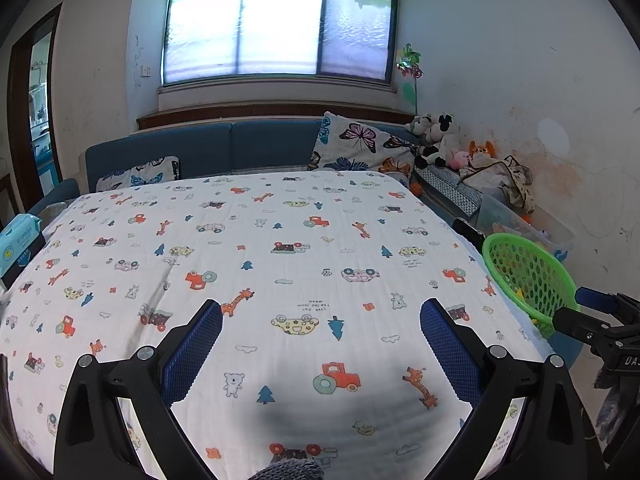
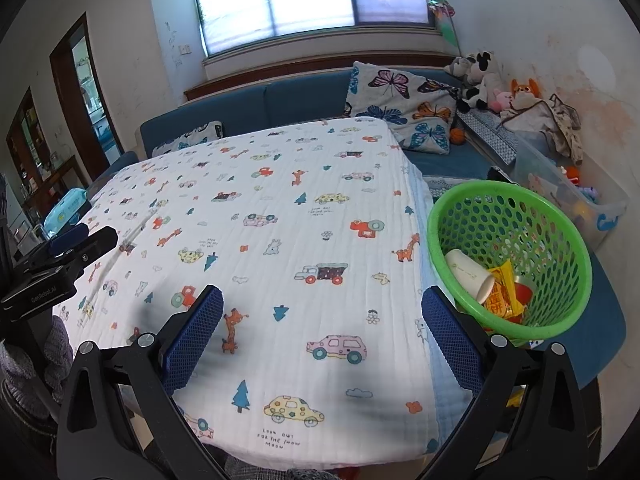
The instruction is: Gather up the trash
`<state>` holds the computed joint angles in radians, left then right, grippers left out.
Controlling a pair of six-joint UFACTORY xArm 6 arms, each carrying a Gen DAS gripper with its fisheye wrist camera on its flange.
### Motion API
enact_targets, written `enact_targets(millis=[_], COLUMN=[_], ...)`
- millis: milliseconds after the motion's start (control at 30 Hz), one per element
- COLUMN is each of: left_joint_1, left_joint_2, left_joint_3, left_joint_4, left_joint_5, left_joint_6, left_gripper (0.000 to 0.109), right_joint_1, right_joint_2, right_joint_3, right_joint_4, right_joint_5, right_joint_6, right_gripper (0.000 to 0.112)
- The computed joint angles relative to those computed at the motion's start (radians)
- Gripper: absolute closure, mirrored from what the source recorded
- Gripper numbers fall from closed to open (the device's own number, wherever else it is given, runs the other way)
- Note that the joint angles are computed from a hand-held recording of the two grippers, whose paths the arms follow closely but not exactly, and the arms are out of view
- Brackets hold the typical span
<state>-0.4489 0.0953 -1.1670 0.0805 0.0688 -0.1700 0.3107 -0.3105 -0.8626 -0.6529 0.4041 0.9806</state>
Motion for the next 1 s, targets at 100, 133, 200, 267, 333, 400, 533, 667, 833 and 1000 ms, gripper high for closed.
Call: enact_targets(millis=[100, 133, 200, 267, 333, 400, 533, 667, 833, 1000], left_joint_1=[-0.001, 0.001, 0.001, -0.001, -0.002, -0.003, -0.006, -0.008, -0.011, -0.011], left_joint_2=[0.001, 0.002, 0.001, 0.000, 0.002, 0.004, 0.005, 0.006, 0.007, 0.004], left_joint_3=[-0.001, -0.002, -0.003, -0.002, -0.004, -0.006, -0.007, -0.007, -0.009, -0.007], left_joint_4=[-0.006, 0.011, 0.021, 0.010, 0.013, 0.015, 0.010, 0.003, 0.026, 0.051], left_joint_5=[0.001, 0.002, 0.004, 0.004, 0.004, 0.006, 0.007, 0.006, 0.007, 0.004], left_joint_6=[0.006, -0.009, -0.017, -0.005, -0.007, -0.007, -0.002, 0.005, -0.010, -0.032], left_gripper=[0.013, 0.013, 0.013, 0.013, 0.013, 0.013, 0.013, 0.013, 0.013, 0.013], right_joint_1=[-0.001, -0.002, -0.002, -0.002, -0.001, -0.002, -0.004, -0.009, -0.009, -0.011], right_joint_2=[-0.001, -0.001, 0.000, 0.001, 0.002, 0.000, -0.001, -0.004, -0.011, -0.011], right_joint_3=[0.003, 0.003, 0.003, 0.004, 0.003, 0.005, 0.007, 0.012, 0.018, 0.017], right_joint_4=[0.003, 0.003, -0.002, 0.005, 0.002, 0.008, -0.004, -0.005, -0.011, -0.015], right_joint_5=[-0.006, -0.007, -0.007, -0.011, -0.008, -0.011, -0.013, -0.019, -0.016, -0.017], right_joint_6=[-0.001, -0.002, 0.003, -0.002, -0.001, -0.006, 0.003, 0.007, 0.014, 0.017], right_gripper=[0.014, 0.014, 0.014, 0.014, 0.014, 0.014, 0.014, 0.014, 0.014, 0.014])
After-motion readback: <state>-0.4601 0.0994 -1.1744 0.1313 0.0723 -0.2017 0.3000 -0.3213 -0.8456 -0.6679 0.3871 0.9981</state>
